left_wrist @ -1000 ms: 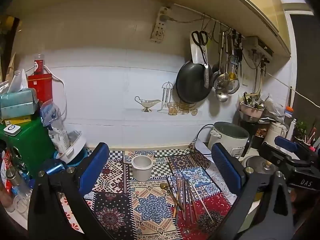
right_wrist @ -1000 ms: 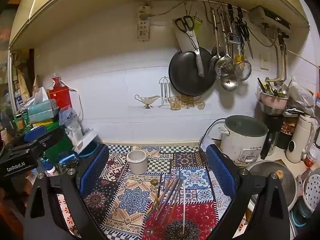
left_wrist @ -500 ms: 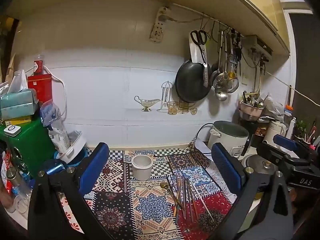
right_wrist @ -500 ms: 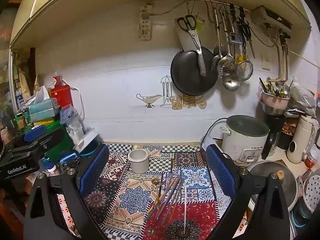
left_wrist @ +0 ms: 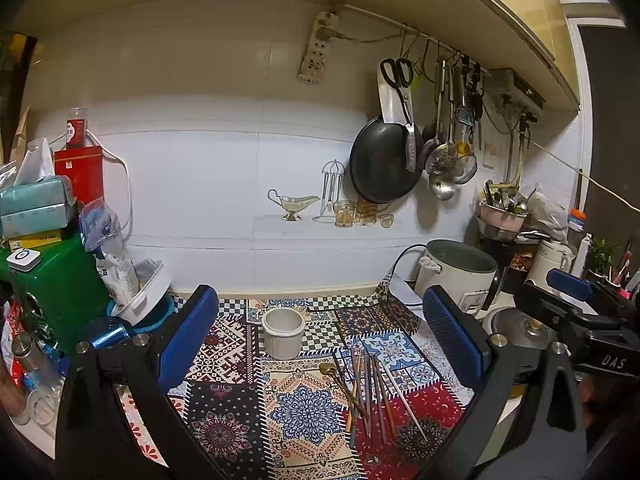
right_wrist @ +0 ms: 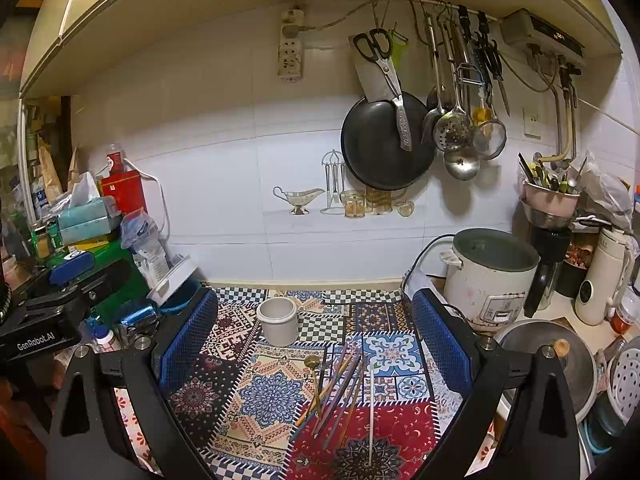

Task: Organize utensils

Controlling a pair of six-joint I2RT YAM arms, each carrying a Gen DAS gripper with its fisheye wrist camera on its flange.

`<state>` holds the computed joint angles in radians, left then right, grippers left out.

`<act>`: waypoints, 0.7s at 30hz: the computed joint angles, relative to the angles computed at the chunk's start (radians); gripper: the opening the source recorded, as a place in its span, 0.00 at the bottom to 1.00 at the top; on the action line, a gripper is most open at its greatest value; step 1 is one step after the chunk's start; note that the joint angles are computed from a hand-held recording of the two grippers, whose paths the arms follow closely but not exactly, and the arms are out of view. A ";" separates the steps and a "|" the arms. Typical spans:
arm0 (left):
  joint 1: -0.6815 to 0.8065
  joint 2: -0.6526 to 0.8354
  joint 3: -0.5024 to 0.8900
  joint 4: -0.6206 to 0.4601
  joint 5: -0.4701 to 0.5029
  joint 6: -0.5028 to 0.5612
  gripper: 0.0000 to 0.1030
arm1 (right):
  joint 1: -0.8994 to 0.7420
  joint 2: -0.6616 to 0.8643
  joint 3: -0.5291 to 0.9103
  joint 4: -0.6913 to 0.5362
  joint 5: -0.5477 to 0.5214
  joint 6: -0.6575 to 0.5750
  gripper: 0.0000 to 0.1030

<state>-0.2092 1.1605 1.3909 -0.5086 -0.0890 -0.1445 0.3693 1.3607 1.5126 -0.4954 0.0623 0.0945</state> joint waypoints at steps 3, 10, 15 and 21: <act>0.001 -0.002 -0.005 0.003 0.000 0.003 1.00 | 0.000 -0.005 -0.008 0.004 0.001 0.000 0.94; 0.004 0.000 -0.008 0.003 -0.001 0.003 1.00 | -0.005 -0.007 -0.006 0.004 -0.013 0.003 0.94; 0.004 0.005 -0.005 0.000 -0.004 0.006 1.00 | -0.003 -0.005 -0.004 0.005 -0.019 0.007 0.94; 0.003 0.009 0.000 -0.003 -0.004 0.008 1.00 | -0.006 -0.002 0.000 0.002 -0.024 0.007 0.94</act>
<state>-0.2060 1.1699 1.3914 -0.5115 -0.0933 -0.1360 0.3636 1.3584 1.5123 -0.4929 0.0388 0.1016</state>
